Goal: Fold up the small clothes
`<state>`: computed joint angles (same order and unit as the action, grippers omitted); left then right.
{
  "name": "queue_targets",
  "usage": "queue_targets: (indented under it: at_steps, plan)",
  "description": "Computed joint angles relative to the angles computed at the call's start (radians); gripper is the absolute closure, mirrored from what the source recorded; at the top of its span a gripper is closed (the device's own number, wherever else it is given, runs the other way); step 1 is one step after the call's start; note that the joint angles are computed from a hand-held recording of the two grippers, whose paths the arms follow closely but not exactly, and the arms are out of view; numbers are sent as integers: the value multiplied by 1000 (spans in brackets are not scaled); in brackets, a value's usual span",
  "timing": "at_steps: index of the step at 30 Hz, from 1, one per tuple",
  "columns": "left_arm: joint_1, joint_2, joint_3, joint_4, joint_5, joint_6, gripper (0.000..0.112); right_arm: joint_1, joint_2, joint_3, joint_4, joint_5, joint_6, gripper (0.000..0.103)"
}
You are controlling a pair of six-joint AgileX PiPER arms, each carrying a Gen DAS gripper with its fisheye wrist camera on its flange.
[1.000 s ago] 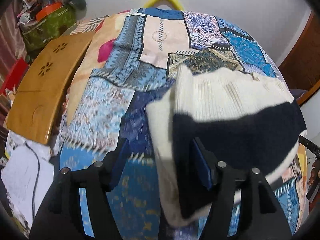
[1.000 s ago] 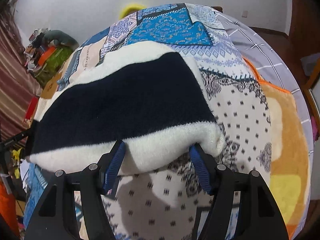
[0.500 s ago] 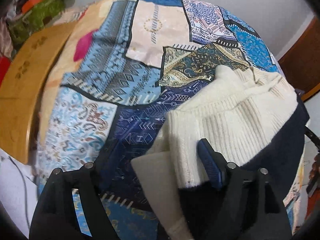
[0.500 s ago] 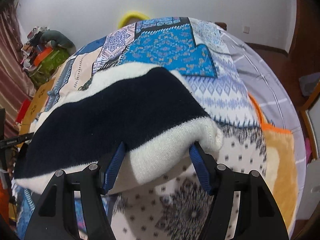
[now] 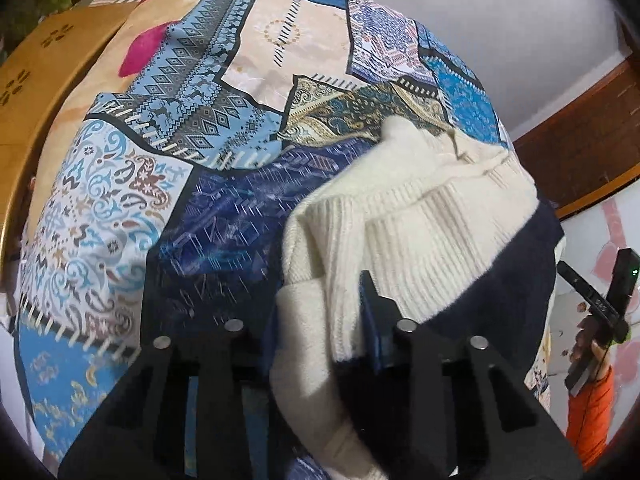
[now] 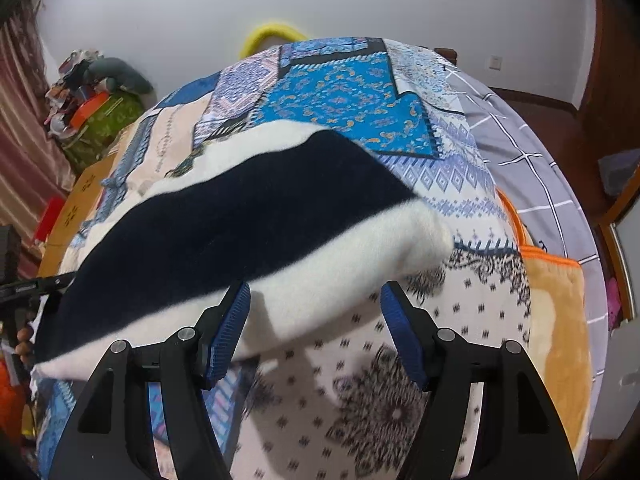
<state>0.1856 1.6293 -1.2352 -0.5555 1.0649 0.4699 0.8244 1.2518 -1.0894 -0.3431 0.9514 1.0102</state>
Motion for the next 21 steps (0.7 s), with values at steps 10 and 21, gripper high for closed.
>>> queue_targets:
  at_steps: [10,21]
  plan:
    - [-43,-187,146,67,55,-78,81,253,19,-77,-34,68,127,37]
    - [-97,-396,293,44,121,-171,81,463,54,-85,-34,55,308,37]
